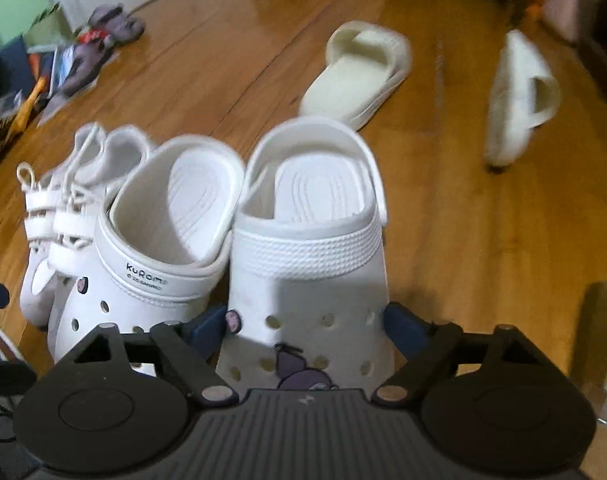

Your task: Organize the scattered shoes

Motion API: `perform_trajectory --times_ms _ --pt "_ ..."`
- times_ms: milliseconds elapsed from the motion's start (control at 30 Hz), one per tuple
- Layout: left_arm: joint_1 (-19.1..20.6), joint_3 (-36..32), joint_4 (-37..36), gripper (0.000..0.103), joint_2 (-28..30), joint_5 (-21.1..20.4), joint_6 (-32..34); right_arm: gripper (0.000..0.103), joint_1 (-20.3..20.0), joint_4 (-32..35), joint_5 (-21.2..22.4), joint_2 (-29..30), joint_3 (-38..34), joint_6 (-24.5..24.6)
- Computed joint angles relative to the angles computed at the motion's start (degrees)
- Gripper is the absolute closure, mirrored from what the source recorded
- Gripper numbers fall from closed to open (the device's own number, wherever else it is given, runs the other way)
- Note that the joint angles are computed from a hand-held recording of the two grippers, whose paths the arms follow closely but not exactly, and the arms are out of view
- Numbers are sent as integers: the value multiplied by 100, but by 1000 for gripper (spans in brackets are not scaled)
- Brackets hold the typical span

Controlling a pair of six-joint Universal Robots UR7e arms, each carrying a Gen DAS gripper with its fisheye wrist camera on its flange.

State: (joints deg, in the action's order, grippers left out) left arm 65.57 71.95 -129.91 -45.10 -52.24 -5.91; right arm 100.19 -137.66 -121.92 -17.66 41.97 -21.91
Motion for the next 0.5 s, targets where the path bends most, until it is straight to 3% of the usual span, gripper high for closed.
perform_trajectory --times_ms 100,167,200,267,333,367,400,500 --pt "-6 0 -24 5 1 -47 -2 54 -12 -205 -10 -305 356 155" --pt "-9 -15 -25 5 16 -94 16 64 -48 -160 49 -500 478 455" --pt "-10 -26 -23 5 26 -120 31 64 -82 -1 90 -601 483 710" --pt "-22 -27 -29 5 45 -151 63 63 -111 115 148 -675 490 759" --pt "-31 -35 -10 5 64 -172 79 44 -133 -77 237 -786 698 545" --pt "-36 -40 0 5 73 -181 85 23 -135 -144 238 -818 770 493" --pt "-39 -44 6 5 78 -182 81 10 -139 -374 227 -843 886 410" --pt "-45 -45 7 5 88 -185 81 8 -203 -586 389 -752 906 304"
